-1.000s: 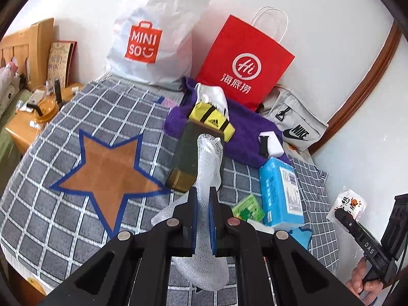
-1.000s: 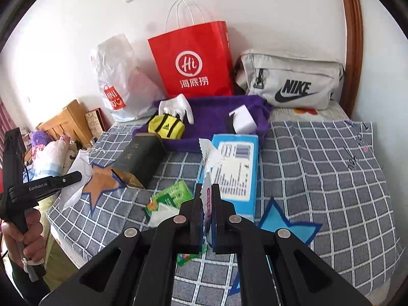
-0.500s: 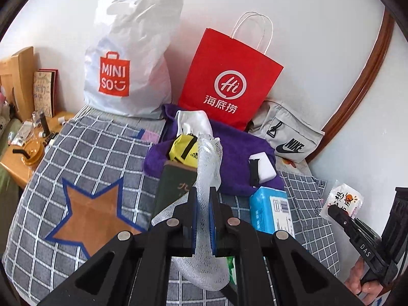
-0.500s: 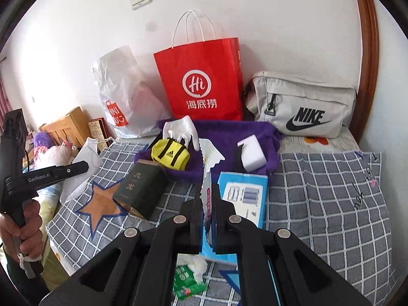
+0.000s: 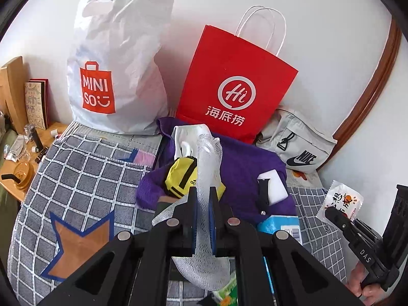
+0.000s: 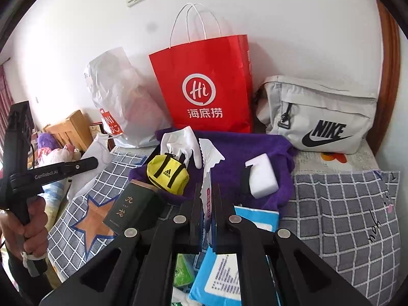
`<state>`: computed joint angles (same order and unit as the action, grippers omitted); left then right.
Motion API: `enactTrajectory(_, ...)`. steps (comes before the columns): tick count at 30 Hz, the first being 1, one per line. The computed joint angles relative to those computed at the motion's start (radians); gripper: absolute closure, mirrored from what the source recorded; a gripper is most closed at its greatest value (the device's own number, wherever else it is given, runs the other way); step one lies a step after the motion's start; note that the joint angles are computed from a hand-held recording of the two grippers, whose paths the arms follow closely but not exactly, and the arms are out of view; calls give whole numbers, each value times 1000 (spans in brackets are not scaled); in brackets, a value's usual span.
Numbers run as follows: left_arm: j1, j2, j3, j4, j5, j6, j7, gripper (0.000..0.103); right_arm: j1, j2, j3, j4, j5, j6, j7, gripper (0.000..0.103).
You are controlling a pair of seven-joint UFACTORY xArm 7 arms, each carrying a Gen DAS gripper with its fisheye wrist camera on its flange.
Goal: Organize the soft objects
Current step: 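Carry the mesh bag with the left tool while the right tool carries the snack packet to the towel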
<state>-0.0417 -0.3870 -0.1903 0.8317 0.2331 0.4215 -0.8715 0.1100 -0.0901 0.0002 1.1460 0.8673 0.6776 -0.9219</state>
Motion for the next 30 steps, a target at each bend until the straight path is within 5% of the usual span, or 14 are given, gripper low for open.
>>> enactTrajectory(14, -23, 241, 53, 192, 43, 23, 97, 95, -39, 199, 66, 184, -43, -29, 28, 98)
enactTrajectory(30, -81, 479, 128, 413, -81, 0, 196, 95, -71, 466, 147, 445, -236, 71, 212, 98)
